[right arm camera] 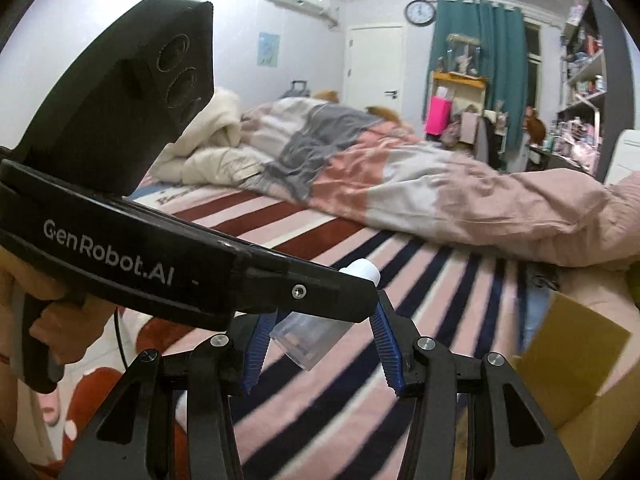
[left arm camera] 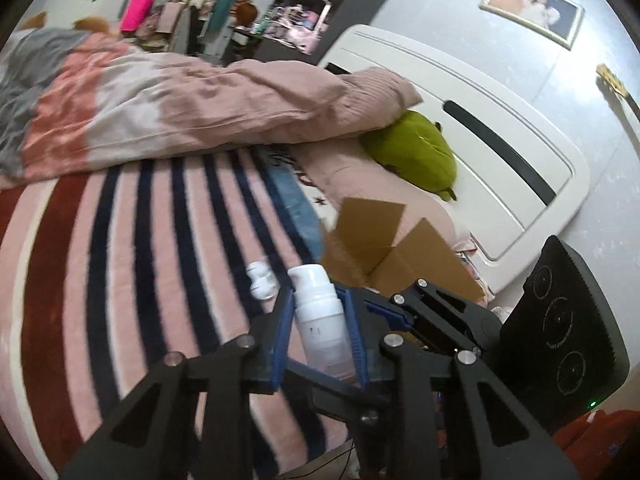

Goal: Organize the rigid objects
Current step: 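Carry the white bottle into the cardboard box and open the right gripper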

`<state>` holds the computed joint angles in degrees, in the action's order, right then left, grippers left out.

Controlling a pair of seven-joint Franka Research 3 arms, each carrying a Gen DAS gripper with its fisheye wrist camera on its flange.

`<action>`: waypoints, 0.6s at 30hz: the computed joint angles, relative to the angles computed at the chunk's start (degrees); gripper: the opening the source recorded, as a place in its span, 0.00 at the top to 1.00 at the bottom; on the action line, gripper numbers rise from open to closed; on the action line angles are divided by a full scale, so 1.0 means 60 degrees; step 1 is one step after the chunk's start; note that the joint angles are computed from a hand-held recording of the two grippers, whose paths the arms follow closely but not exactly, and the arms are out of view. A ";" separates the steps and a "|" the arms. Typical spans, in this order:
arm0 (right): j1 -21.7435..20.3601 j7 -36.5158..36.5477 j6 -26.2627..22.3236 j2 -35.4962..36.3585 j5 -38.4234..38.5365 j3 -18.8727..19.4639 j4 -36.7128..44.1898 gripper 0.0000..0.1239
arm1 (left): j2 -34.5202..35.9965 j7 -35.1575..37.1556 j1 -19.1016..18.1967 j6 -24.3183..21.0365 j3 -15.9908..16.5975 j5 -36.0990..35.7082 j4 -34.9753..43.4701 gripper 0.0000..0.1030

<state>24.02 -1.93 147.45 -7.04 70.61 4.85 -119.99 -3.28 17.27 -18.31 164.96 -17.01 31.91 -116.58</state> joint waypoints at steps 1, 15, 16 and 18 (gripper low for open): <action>-0.0069 -0.0088 0.0017 -0.0019 0.0098 -0.0087 0.0026 0.65 | 0.0277 0.0281 -0.0061 -0.0069 -0.0025 -0.0143 0.0358 0.77; -0.1089 0.2073 0.0403 0.0418 -0.2290 -0.0436 0.0701 0.65 | 0.4019 0.4455 -0.0908 -0.1857 -0.0107 -0.2783 0.5194 0.77; -0.1157 0.2398 0.0377 0.0501 -0.2607 -0.0440 0.0790 0.65 | 0.4135 0.4617 -0.0935 -0.1928 -0.0095 -0.2924 0.5350 0.77; -0.1260 0.2741 0.0308 0.0590 -0.2984 -0.0454 0.0878 0.65 | 0.4452 0.4889 -0.1017 -0.2124 -0.0061 -0.3142 0.5769 0.77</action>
